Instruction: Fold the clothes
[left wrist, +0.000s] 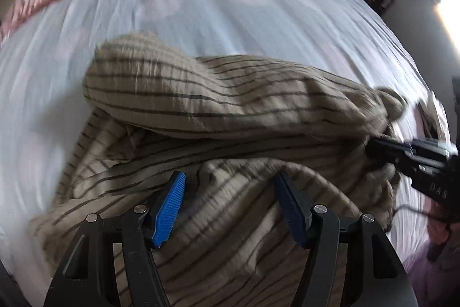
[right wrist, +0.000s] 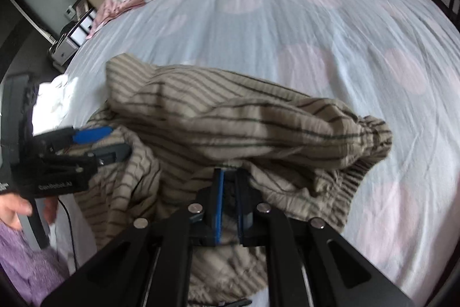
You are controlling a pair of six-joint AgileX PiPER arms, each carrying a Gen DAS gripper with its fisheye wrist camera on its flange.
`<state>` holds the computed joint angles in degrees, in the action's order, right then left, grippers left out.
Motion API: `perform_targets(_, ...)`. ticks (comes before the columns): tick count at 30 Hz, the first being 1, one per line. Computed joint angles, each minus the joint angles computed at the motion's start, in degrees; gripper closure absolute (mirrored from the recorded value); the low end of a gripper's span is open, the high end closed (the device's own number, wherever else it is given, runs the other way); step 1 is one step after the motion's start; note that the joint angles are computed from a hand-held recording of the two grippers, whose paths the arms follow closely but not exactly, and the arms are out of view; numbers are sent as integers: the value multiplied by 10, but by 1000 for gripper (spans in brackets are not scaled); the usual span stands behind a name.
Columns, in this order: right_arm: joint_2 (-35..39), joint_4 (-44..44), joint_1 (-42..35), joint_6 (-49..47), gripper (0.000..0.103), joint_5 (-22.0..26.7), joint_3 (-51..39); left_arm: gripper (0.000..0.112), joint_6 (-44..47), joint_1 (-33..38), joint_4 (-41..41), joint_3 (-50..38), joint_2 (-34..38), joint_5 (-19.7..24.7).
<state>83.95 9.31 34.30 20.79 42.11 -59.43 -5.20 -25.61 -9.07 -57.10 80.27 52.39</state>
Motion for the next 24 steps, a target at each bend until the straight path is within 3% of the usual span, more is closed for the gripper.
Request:
perform_targets(11, 44, 32, -94, -46, 94, -50, -8, 46, 17, 23, 33, -154, 151, -11)
perform_targets(18, 68, 143, -176, -144, 96, -84, 3, 46, 37, 48, 34, -304, 269, 17)
perform_targets(24, 73, 201, -218, -191, 97, -101, 8, 46, 5, 60, 44, -351, 299, 12)
